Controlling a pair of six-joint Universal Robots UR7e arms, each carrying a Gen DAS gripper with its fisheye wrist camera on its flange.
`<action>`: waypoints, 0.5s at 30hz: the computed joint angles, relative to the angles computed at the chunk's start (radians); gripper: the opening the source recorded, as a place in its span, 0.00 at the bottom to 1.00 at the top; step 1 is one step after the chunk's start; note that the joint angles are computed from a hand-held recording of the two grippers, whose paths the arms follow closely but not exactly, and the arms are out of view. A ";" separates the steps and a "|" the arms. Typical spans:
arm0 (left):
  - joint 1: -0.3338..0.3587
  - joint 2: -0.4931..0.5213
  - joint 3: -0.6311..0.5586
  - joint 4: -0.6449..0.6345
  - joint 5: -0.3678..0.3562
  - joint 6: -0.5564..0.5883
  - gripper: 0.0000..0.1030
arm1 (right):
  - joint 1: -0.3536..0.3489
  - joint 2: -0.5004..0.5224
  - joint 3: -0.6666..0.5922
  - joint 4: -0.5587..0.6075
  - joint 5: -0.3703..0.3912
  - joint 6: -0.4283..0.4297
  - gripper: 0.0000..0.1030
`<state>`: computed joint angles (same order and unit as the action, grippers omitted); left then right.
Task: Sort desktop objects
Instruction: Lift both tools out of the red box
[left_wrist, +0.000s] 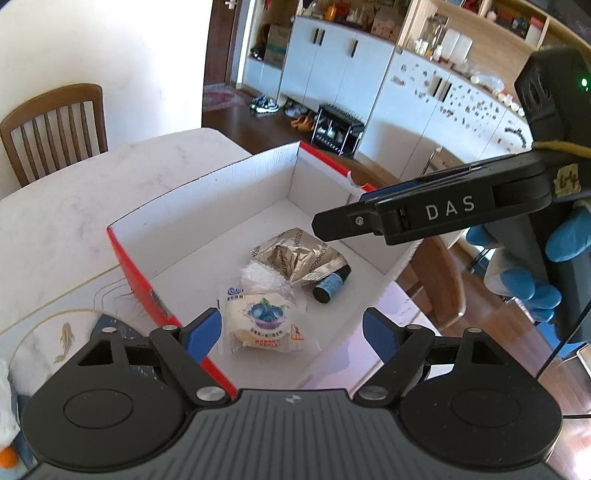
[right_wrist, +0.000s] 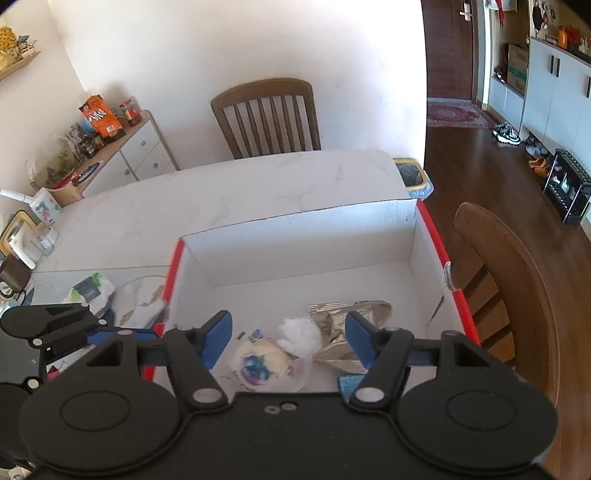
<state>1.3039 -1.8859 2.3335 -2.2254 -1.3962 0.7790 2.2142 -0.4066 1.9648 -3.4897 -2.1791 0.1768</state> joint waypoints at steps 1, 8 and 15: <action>0.006 -0.015 -0.004 0.014 -0.005 0.004 0.81 | 0.008 0.001 0.002 -0.006 -0.001 0.000 0.66; 0.065 -0.098 -0.043 0.101 -0.051 0.087 0.81 | 0.083 0.025 -0.011 -0.025 -0.009 0.037 0.67; 0.156 -0.130 -0.112 0.160 -0.110 0.181 0.81 | 0.160 0.065 -0.061 0.003 -0.024 0.089 0.76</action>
